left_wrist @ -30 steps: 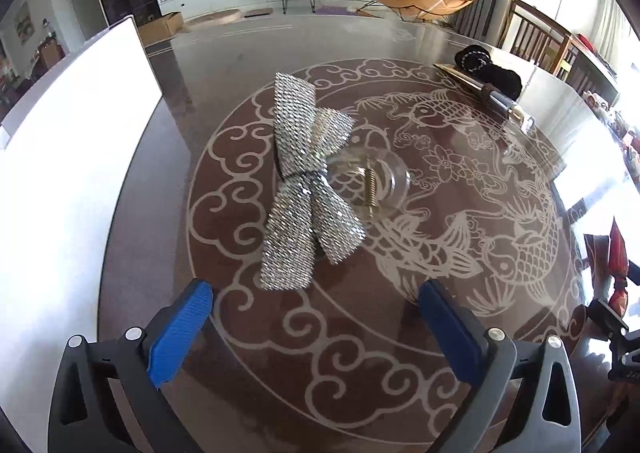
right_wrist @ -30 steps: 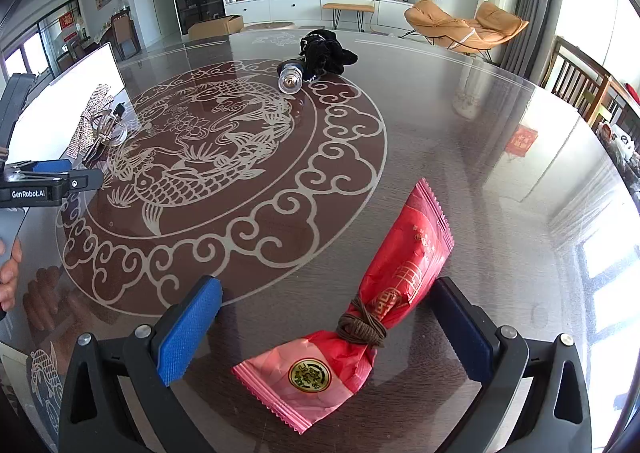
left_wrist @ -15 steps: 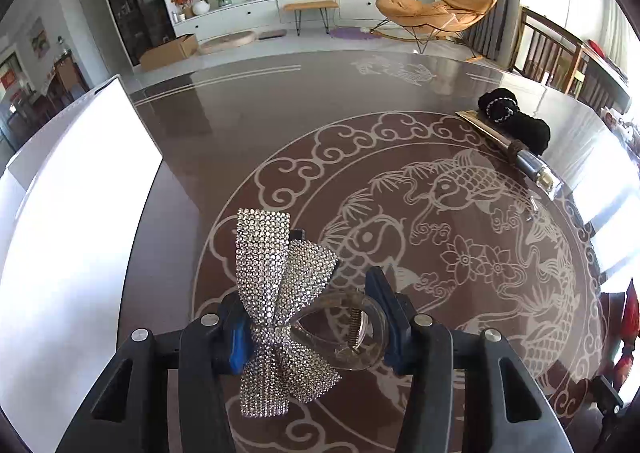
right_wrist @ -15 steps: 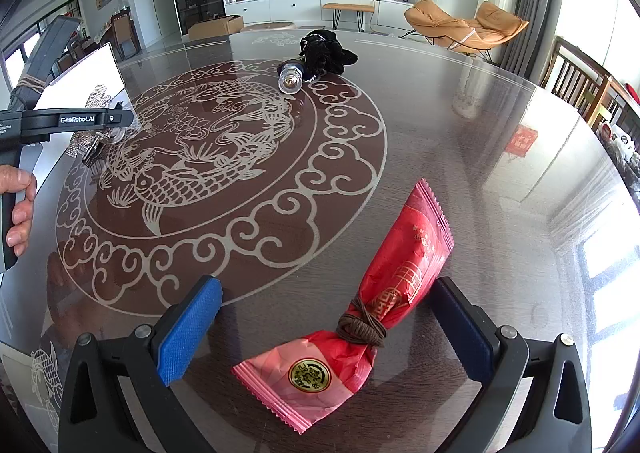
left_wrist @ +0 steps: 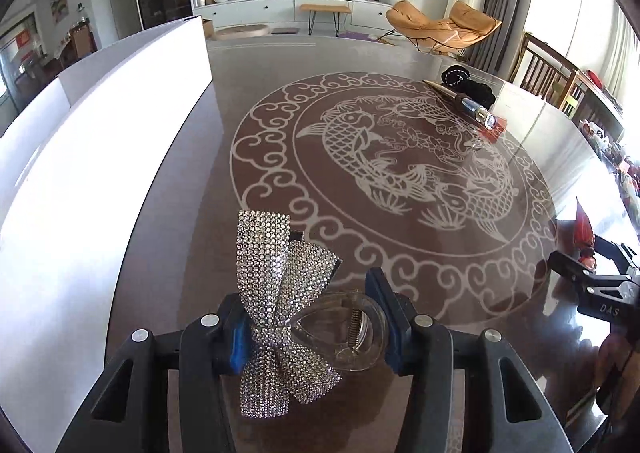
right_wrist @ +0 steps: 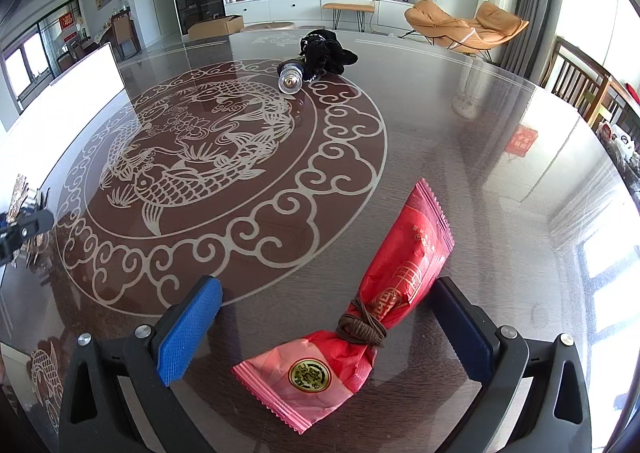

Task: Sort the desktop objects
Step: 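Grasp the rhinestone bow with the left tool while the right tool holds the red pouch, then lift and carry the bow and red pouch over the cardboard tray with both tools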

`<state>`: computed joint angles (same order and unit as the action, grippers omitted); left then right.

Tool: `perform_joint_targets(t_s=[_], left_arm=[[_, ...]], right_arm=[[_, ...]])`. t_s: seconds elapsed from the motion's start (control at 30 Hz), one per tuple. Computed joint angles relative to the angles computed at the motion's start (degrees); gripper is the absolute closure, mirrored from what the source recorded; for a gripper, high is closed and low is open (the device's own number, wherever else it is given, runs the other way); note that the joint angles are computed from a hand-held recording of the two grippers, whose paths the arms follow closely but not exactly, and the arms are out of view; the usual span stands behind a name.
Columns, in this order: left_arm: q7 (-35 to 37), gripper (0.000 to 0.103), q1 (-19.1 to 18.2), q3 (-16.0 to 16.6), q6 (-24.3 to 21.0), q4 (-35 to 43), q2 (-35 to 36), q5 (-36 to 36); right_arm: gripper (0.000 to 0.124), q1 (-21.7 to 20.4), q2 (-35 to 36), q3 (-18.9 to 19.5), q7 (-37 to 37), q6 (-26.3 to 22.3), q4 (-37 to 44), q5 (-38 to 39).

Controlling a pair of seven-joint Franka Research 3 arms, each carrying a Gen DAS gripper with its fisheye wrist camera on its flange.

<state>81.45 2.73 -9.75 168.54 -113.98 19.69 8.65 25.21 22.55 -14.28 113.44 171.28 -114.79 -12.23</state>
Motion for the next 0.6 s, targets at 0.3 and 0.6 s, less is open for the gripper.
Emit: perform_joint_targets(t_s=[0.3,0.6], left_arm=[[2.1,0.019,1.0,0.9,-2.2,0.7,0.4,2.6],[10.0,0.019,1.4,-0.4,-9.7,7.3,3.8,-0.9]], right_arm=[[0.021,-13.6,-1.4,14.5,-16.1,-4.3,1.1,12.5],[0.039,-16.2,5.1,14.0,-15.7,-42.8,24.1,23.3]])
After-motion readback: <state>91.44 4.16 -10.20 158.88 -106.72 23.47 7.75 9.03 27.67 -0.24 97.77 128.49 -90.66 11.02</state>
